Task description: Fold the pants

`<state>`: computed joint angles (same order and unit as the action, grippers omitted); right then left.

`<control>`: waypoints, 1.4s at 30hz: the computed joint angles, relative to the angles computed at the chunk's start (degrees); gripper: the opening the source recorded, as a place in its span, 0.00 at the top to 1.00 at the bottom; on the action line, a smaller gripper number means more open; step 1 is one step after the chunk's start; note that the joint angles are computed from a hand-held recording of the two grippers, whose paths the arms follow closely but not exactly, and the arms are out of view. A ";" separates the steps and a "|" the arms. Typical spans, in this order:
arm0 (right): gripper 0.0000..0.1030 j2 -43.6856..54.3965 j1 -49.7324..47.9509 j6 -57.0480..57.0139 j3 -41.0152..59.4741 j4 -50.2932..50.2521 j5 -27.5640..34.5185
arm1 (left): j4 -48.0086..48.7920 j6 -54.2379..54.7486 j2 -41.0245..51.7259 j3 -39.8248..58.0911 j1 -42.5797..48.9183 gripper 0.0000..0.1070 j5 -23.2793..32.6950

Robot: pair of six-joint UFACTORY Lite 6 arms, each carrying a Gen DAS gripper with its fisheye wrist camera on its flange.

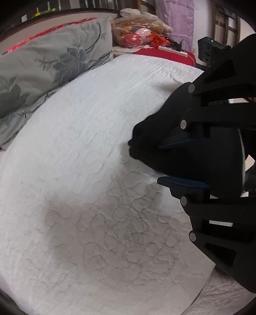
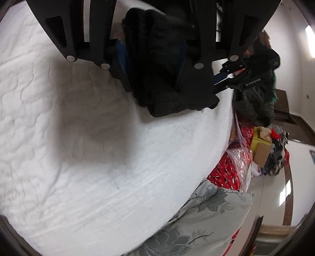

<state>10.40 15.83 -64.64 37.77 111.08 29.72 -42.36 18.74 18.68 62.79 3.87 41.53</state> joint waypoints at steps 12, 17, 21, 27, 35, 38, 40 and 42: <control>0.51 -11.12 10.53 -11.90 -9.95 11.00 -14.45 | 10.90 -5.88 -14.66 -19.28 -9.14 0.69 -12.69; 0.46 -14.97 8.63 -2.16 -10.70 1.63 -12.24 | 3.07 3.35 -17.18 -18.47 -3.25 0.69 -6.79; 0.43 -19.89 5.03 2.50 -12.45 -2.89 -10.02 | 1.45 6.88 -17.67 -17.15 -1.16 0.61 -4.43; 0.40 -16.47 5.54 5.60 -9.03 -5.96 -10.06 | 2.53 8.47 -13.61 -13.15 -2.88 0.60 -4.14; 0.36 -9.23 6.22 5.24 -3.90 -6.78 -9.37 | 1.19 12.51 -8.63 -9.82 -1.19 0.59 -1.50; 0.36 -5.57 6.33 2.61 -1.92 -4.83 -7.87 | 2.03 12.40 -6.21 -8.40 -1.16 0.59 -0.85; 0.36 -3.35 6.49 0.62 -0.89 -3.31 -7.08 | 2.32 12.39 -5.13 -8.05 -1.98 0.58 -1.43; 0.36 -0.54 6.54 -2.85 0.11 -0.61 -5.84 | 1.98 12.66 -4.16 -7.91 -2.56 0.52 -2.03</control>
<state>9.86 22.37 -67.48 37.88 110.47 23.88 -40.38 31.40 14.53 54.89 1.31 39.50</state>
